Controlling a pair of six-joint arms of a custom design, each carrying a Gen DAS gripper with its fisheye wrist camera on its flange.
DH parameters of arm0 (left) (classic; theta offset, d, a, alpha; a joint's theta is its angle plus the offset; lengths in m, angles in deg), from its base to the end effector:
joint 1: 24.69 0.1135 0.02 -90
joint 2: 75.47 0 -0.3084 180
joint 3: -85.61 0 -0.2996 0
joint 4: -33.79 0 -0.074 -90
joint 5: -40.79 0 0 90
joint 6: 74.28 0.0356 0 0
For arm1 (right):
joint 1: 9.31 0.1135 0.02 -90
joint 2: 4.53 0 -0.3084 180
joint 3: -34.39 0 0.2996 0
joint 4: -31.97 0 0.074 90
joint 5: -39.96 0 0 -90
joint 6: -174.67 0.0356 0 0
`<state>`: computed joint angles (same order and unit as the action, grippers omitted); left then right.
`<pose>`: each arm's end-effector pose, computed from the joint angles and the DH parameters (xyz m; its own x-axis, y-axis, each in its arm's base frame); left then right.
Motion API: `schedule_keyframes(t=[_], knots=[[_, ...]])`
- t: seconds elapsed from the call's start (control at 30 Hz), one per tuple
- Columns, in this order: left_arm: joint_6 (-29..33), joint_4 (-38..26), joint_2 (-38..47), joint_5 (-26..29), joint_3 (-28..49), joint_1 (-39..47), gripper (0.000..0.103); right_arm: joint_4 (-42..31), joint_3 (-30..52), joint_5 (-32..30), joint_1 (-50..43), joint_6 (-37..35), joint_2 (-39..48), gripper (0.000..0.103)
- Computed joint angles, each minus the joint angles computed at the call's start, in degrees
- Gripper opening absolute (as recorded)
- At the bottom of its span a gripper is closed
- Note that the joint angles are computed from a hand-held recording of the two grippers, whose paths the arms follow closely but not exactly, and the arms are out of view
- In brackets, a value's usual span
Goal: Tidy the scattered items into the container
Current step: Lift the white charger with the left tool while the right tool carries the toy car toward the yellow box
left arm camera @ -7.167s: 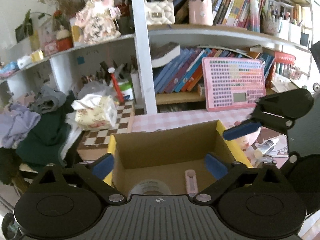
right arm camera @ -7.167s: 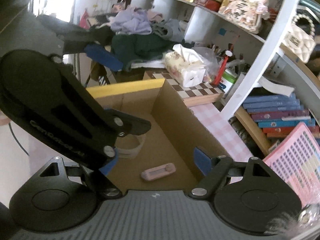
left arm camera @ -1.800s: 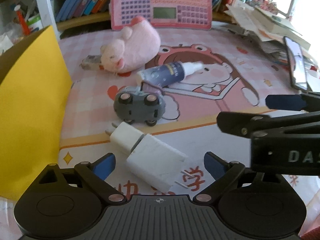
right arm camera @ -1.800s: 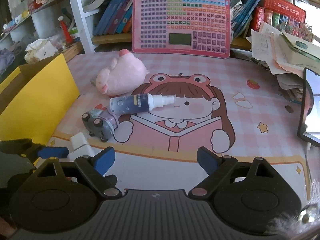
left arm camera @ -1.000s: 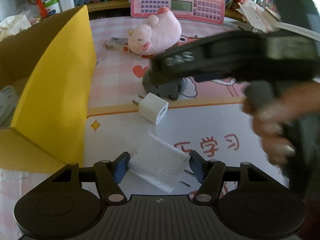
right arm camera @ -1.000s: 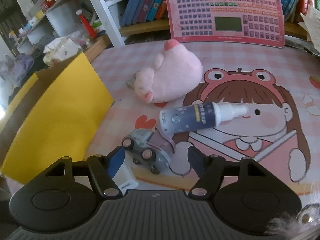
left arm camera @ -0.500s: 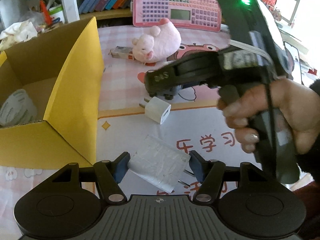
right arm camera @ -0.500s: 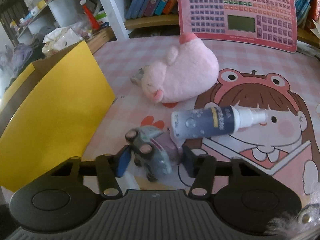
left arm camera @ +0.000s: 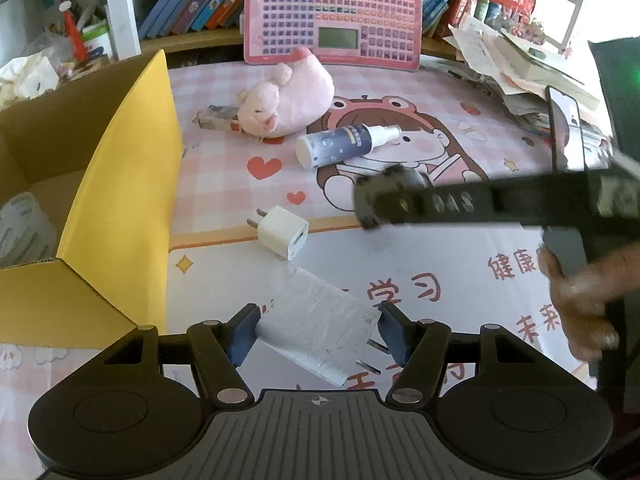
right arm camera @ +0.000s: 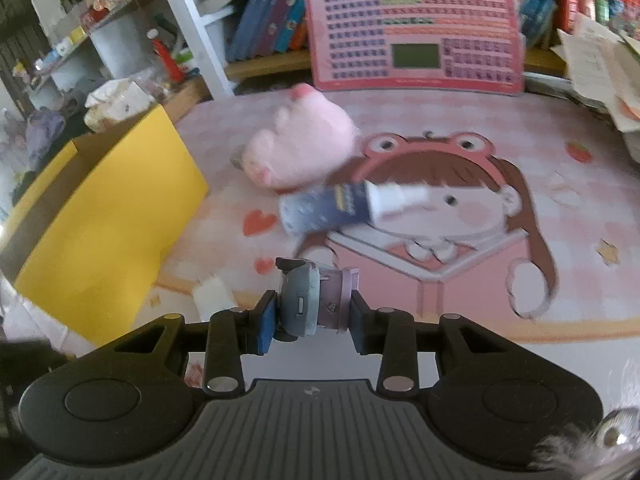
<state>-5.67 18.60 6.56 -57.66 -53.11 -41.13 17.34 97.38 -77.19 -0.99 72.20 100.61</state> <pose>0.2560 -0.0701 0.1329 -0.8132 -0.1362 -0.5659 -0.1026 0.9906 -0.0909 0.3742 0.0711 0.1217 -0.7270 -0.3005 -0.6174 -0.5460 0.7982 0.2544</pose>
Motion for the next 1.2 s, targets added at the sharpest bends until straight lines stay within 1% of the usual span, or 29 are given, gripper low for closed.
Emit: schedule_keyframes(t=[0.07, 0.2, 0.3, 0.37, 0.57, 0.6, 0.63, 0.7, 0.8, 0.87, 1.0, 1.2], knots=[[-0.66, -0.3, -0.13, -0.18, 0.13, -0.38, 0.064, -0.93, 0.02, -0.23, -0.61, -0.48, 0.54, 0.035], [-1.35, -1.12, -0.23, -0.71, 0.56, -1.12, 0.064, 0.43, 0.31, -0.96, -0.48, -0.64, 1.49, 0.035], [-1.46, -1.97, -1.0, -1.56, 0.62, -1.49, 0.064, -0.11, 1.79, -0.22, -0.11, 0.06, 3.23, 0.037], [-1.66, -2.61, -1.66, -2.04, 0.59, -1.53, 0.064, -0.78, 2.95, 0.57, 0.45, 0.99, 4.64, 0.042], [-1.83, -3.8, -2.51, -2.17, 0.53, -1.62, 0.064, 3.09, 2.26, 1.66, 1.58, 2.41, 5.53, 0.044], [-1.73, -3.95, -2.68, -2.07, 0.47, -1.65, 0.064, 3.45, 2.28, 1.9, 1.71, 2.7, 5.73, 0.047], [-1.64, -4.09, -2.92, -2.01, 0.32, -1.76, 0.064, 3.92, 2.2, 2.19, 1.86, 3.05, 5.8, 0.053], [-1.54, -4.16, -3.22, -2.08, 0.06, -1.95, 0.064, 5.04, 1.97, 3.03, 2.21, 3.85, 5.89, 0.058], [-1.24, -4.26, -3.92, -1.75, -0.5, -1.84, 0.064, 6.31, 1.67, 4.41, 2.77, 4.34, 5.94, 0.057], [-0.84, -4.33, -4.5, -1.32, -0.8, -1.61, 0.064, 6.8, 1.3, 4.74, 3.09, 3.77, 5.76, 0.044], [0.55, -3.96, -5.73, -0.4, -1.59, -1.28, 0.064, 6.91, -0.04, 5.98, 3.36, 3.6, 4.47, 0.044], [2.1, -2.1, -8.77, 1.44, -4.03, -0.57, 0.064, 6.07, -3.37, 7.02, 2.59, 4.32, 0.2, 0.044]])
